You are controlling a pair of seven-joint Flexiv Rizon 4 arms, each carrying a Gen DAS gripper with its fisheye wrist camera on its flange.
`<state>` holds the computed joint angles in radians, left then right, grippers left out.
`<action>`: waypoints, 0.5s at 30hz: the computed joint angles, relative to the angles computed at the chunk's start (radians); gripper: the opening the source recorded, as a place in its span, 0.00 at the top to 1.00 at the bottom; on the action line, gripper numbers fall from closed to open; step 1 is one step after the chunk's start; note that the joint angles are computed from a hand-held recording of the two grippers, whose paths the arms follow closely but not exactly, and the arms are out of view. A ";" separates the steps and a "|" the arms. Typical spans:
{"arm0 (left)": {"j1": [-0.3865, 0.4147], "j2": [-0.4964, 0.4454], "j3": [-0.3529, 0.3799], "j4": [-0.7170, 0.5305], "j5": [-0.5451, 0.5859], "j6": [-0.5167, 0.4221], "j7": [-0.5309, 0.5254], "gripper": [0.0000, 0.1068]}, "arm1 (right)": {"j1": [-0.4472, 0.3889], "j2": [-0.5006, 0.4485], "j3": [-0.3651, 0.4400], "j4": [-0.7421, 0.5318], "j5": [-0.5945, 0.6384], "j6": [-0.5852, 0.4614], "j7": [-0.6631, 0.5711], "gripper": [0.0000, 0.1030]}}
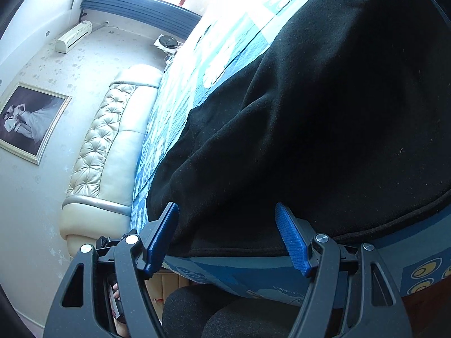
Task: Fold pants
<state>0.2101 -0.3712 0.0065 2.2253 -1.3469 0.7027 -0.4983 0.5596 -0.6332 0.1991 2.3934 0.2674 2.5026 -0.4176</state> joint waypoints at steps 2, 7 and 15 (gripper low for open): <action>-0.003 -0.005 0.001 -0.009 0.012 0.011 -0.031 0.43 | 0.008 -0.008 0.000 -0.011 0.031 0.005 0.014 0.32; -0.018 -0.017 0.002 -0.021 0.069 0.080 -0.122 0.69 | 0.076 0.041 -0.045 -0.034 0.135 -0.097 -0.004 0.34; 0.002 -0.031 -0.010 -0.043 0.150 0.111 -0.173 0.90 | 0.155 0.072 -0.126 -0.099 0.254 -0.243 -0.055 0.82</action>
